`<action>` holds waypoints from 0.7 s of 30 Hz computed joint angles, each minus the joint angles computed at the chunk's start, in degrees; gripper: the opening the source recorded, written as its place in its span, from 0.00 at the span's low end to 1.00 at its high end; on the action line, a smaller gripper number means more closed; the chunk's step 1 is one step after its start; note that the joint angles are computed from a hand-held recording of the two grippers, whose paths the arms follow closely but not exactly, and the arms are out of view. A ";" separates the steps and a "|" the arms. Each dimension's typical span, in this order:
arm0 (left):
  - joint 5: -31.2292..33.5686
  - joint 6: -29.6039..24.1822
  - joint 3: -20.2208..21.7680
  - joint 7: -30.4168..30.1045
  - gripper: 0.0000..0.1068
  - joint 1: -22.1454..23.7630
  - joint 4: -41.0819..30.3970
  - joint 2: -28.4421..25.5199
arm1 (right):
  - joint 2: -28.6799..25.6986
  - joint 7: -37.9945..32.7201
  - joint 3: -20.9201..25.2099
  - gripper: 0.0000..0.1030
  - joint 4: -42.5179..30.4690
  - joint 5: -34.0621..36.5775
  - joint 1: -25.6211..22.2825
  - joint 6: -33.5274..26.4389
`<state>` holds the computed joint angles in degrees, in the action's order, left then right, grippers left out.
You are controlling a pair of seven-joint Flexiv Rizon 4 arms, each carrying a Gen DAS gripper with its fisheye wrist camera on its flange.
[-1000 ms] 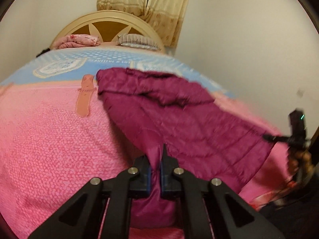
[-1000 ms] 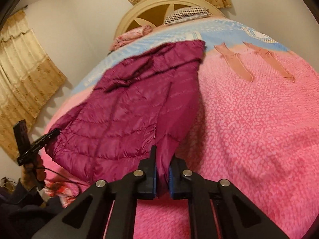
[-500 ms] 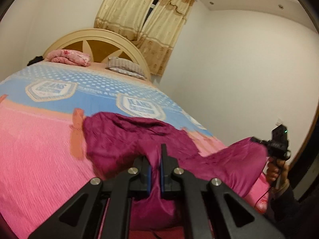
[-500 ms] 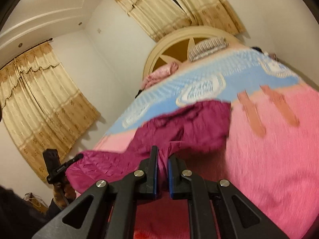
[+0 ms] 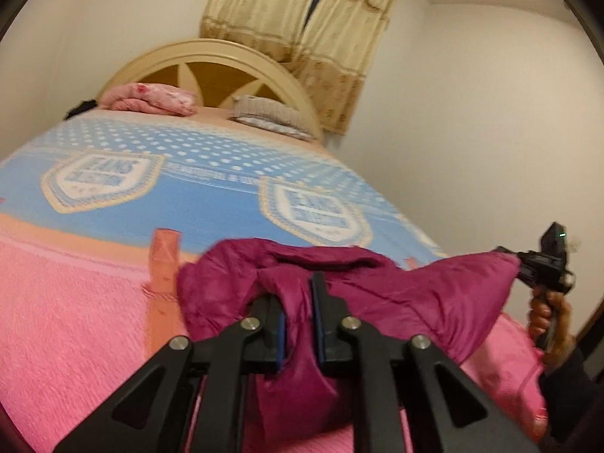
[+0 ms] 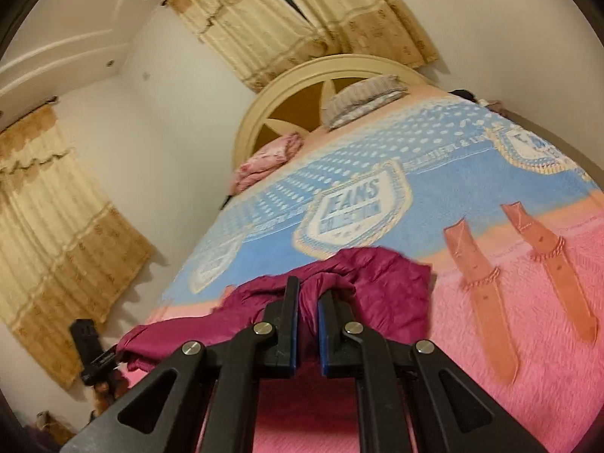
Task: Fold large clothes
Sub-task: 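Fold the hem end over toward the collar with both tools and release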
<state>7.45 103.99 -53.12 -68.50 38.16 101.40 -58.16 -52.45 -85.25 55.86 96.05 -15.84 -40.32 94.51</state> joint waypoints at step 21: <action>-7.18 6.01 37.48 -5.66 0.96 -34.49 -11.77 5.32 | -9.39 -1.54 -16.07 0.07 -27.00 9.96 19.69 -18.04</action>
<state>0.27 110.00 -15.64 -74.16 3.67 89.63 -52.83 -61.84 -86.79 39.79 69.05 -5.88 -20.63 76.47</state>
